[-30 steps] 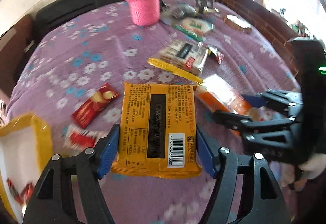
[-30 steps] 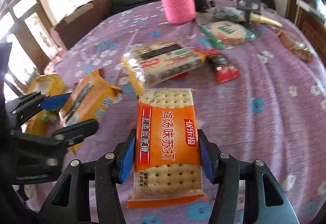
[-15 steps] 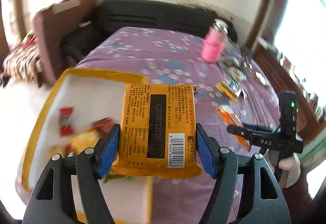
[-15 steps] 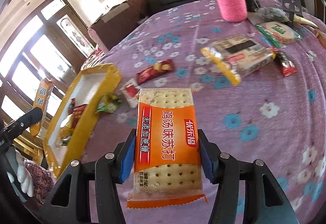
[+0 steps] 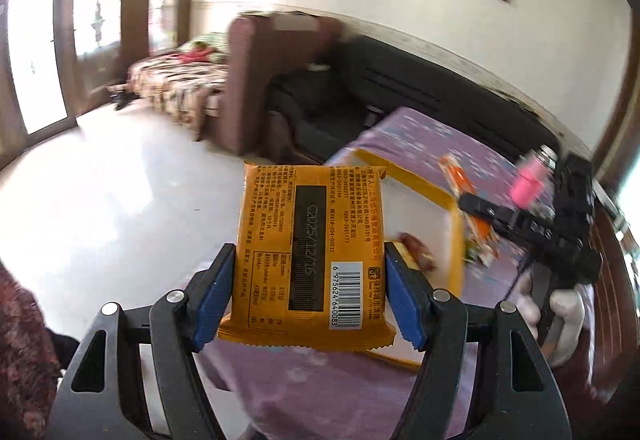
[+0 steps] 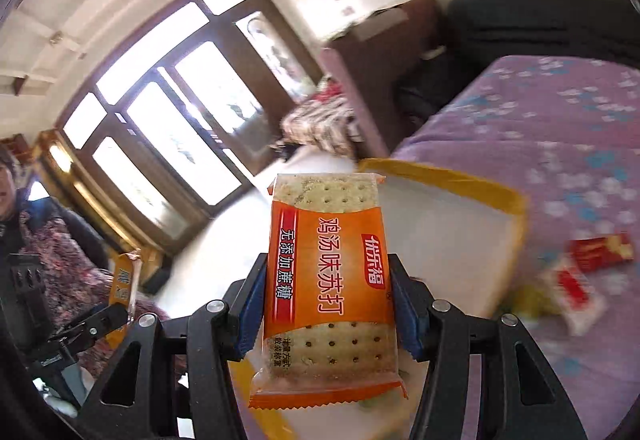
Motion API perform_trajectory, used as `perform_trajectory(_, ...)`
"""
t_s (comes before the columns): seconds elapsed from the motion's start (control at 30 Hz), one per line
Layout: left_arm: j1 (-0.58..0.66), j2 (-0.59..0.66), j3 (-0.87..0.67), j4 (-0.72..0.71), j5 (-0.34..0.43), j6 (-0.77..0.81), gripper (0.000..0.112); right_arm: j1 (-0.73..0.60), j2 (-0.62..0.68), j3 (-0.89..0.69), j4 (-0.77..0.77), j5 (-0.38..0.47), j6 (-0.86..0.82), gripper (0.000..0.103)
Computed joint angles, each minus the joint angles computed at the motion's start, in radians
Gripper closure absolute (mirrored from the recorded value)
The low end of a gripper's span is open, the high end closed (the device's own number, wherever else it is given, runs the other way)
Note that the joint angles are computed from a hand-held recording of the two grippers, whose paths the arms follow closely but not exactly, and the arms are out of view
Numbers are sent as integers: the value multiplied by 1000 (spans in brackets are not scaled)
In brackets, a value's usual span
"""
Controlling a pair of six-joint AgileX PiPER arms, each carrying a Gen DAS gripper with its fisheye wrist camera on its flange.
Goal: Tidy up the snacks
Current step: 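Carry both packs over the tray and open both tools to release them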
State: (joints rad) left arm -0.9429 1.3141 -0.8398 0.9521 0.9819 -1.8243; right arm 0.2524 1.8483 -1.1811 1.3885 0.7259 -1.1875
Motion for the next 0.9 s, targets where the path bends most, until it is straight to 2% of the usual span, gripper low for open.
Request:
perform_trajectory(0.1,30,-5,20,4,-17,-13,42,23,16,46,134,-6,-95,47)
perform_trajectory(0.23,42,18,24,9,-41,-24,42,29,11,93,171,-56,-143,47)
perform_trajectory(0.37,61,42,10,4,-54,-14,42,26,37,90,167,-105,-137,47)
perform_trajectory(0.77,111,115,-38,-19,-125,57,42,12,35,104,156,-153,-155,47)
perform_trajectory(0.83,127,131,-30,-13,-157,57,42,14,37,97,133,-153,-131,47)
perform_trajectory(0.9,171,149,-14,-14,-228,66,42,15,33,82,79,-147,-87,47)
